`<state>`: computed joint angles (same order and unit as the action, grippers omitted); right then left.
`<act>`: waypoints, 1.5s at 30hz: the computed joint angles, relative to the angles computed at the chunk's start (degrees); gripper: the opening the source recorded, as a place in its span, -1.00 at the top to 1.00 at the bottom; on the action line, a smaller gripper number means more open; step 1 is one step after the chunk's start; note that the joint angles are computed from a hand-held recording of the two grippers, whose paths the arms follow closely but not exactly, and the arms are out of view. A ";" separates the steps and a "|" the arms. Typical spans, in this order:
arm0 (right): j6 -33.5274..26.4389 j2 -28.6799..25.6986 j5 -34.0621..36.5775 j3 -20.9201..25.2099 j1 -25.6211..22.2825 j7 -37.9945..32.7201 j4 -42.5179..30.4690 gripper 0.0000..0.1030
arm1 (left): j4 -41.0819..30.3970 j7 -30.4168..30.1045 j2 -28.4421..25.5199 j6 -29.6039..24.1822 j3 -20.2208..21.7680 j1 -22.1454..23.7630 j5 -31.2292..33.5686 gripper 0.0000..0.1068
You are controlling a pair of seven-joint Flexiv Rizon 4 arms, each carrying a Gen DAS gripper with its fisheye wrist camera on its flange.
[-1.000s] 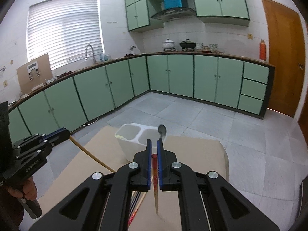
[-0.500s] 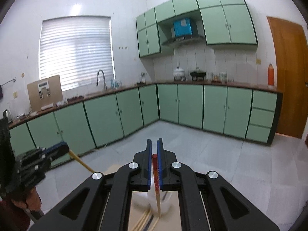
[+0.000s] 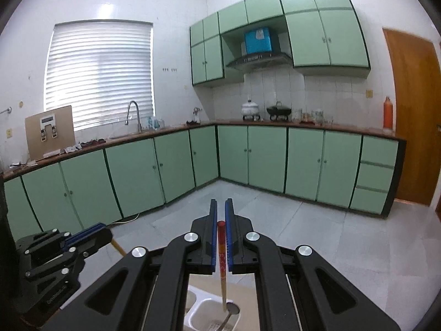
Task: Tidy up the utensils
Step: 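Lower the chopsticks into the holder and open both tools, then withdraw both open tools back toward the remaining chopsticks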
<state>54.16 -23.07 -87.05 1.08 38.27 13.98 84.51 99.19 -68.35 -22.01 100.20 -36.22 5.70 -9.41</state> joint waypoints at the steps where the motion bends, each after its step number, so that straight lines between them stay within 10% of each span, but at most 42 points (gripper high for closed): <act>1: 0.59 -0.41 0.54 0.11 -0.30 0.41 0.25 0.90 | -0.38 0.19 -0.59 -0.37 0.80 -0.66 0.13 0.90; 10: 4.06 -1.72 7.40 0.87 -0.89 -0.15 3.97 0.86 | -1.50 2.55 -3.25 -6.15 9.48 -7.20 -4.08 0.83; 12: 2.94 -1.30 8.73 0.92 -0.20 -0.81 5.14 0.52 | 0.04 3.53 -2.63 -6.43 8.62 -6.23 -5.67 0.43; 15: -0.62 0.74 7.04 0.80 1.25 2.82 8.19 -0.09 | 4.29 5.00 -1.04 -3.23 3.39 -1.55 -7.35 0.02; 25: -19.18 5.47 3.82 7.78 6.10 11.83 17.96 -0.49 | 23.45 -3.96 7.92 2.94 -17.05 21.73 -1.67 -0.21; 37: -31.68 -1.42 14.14 12.02 17.31 20.72 19.96 -0.44 | 42.61 -16.89 17.00 5.34 -37.01 46.02 9.70 -0.18; 45: -23.98 -3.08 17.87 11.63 18.54 20.92 20.62 -0.19 | 45.62 -17.85 16.36 5.22 -31.16 41.13 12.81 -0.05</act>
<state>30.17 -26.16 -69.18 12.71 56.80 34.90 105.13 144.81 -86.19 -5.66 105.42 -67.39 46.82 3.40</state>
